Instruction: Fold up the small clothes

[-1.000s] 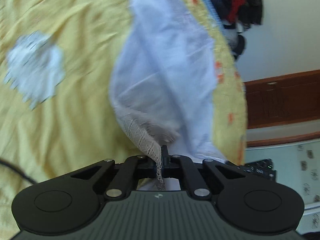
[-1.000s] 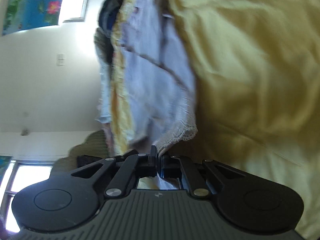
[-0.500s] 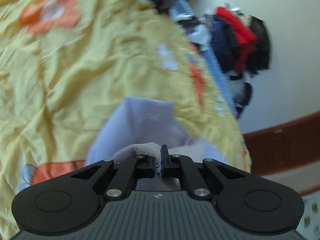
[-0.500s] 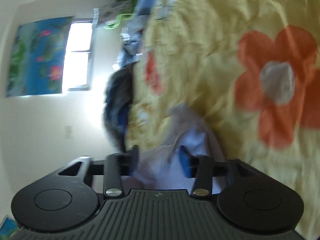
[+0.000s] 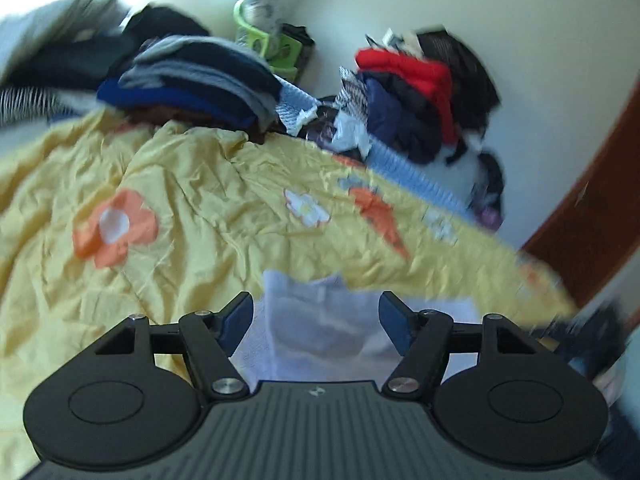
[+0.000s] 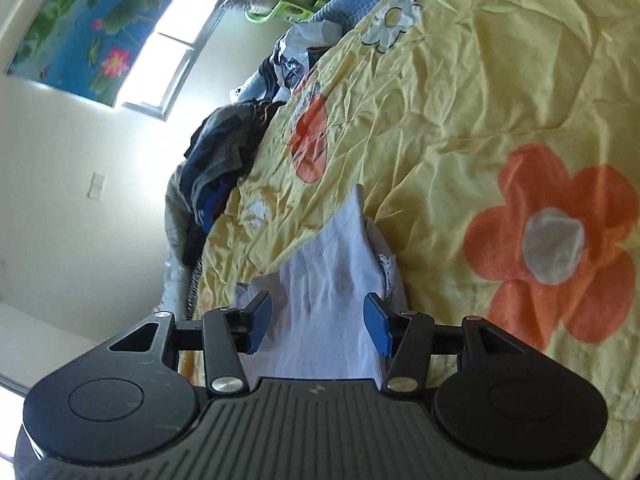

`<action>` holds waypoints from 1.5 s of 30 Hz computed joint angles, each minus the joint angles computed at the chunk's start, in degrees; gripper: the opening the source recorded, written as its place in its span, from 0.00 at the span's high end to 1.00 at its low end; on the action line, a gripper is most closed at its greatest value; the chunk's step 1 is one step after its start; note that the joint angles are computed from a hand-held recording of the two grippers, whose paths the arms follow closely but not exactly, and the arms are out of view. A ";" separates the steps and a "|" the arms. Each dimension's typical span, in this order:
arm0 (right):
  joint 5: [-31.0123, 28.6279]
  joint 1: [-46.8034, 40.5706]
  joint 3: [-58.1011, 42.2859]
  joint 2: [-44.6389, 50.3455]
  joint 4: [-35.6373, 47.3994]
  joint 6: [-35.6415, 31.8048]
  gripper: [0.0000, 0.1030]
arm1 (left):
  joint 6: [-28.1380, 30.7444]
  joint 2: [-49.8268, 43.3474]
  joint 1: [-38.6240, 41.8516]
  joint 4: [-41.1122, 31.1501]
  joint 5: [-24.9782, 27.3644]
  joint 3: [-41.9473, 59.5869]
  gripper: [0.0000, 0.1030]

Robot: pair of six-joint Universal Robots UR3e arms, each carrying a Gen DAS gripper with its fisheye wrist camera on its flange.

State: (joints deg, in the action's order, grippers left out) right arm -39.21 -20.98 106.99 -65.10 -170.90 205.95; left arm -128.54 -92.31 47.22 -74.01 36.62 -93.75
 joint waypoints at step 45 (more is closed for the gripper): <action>6.33 -9.82 21.16 -20.95 26.77 -24.54 0.31 | 4.09 1.54 11.68 -31.75 5.34 -5.76 0.19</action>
